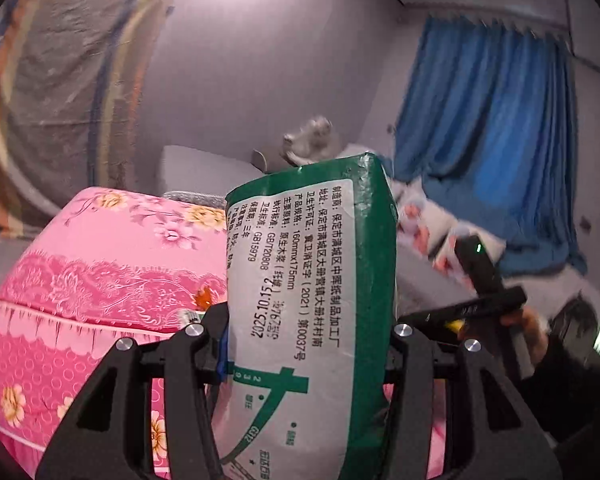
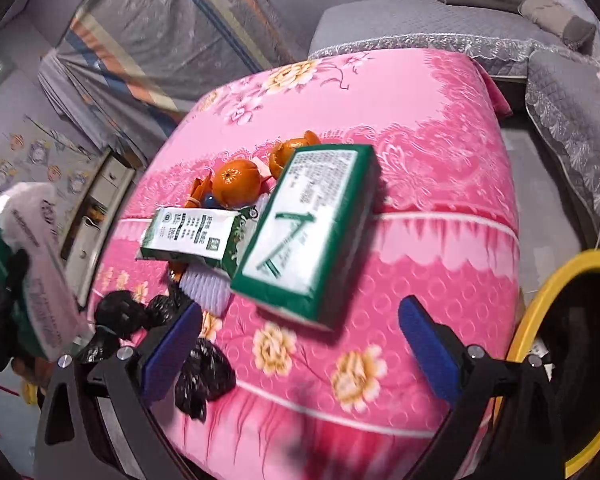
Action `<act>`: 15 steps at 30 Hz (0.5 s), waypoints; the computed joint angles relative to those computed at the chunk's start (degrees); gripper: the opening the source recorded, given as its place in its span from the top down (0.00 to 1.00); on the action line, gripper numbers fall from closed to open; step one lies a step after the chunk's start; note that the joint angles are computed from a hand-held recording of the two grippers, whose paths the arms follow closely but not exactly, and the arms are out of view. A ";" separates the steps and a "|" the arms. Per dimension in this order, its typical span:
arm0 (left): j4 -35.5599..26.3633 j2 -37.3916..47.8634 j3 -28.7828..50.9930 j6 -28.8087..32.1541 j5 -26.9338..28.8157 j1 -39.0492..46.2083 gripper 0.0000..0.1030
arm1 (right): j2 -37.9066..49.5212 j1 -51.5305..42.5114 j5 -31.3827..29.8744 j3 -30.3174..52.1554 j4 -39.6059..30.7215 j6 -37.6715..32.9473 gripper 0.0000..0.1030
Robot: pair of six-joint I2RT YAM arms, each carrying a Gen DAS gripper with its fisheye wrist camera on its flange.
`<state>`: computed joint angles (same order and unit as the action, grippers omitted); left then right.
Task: Collect trash
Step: 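Grasp the flat green-and-white tissue pack with the right tool while the left tool holds its pack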
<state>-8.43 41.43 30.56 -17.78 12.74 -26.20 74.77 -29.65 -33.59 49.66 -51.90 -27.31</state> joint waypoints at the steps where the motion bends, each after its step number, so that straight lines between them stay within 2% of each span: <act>1: 1.07 -0.90 -0.92 -1.65 4.83 4.13 0.55 | 0.16 1.81 1.07 0.43 0.81 2.21 0.08; 3: 3.09 -2.50 -2.50 -3.44 9.68 8.87 0.55 | 1.47 4.64 2.77 1.78 1.40 5.35 0.08; 6: 3.40 -6.14 -4.23 -4.32 11.74 11.35 0.55 | 3.00 7.84 5.89 3.23 2.91 8.85 0.08; 8: 2.68 -7.84 -4.61 -4.51 9.63 10.27 0.55 | 4.40 9.84 8.14 4.32 3.80 10.73 0.08; 9: 2.52 -8.44 -5.09 -4.67 10.81 11.25 0.55 | 4.98 10.46 8.65 4.58 4.06 11.02 0.08; 11: 5.51 -9.53 -6.93 -7.88 18.66 15.45 0.55 | 6.17 12.00 10.51 5.08 4.84 12.31 0.08; 12: 5.27 -9.93 -6.96 -8.06 18.60 15.93 0.55 | 6.42 12.59 11.31 5.02 5.35 12.75 0.08; 14: 3.18 -10.45 -6.07 -6.51 13.48 13.42 0.55 | 7.20 14.33 13.73 5.30 6.32 13.83 0.08; 15: 3.32 -10.38 -6.12 -6.48 13.70 13.33 0.55 | 7.59 14.92 14.48 5.56 6.43 14.25 0.08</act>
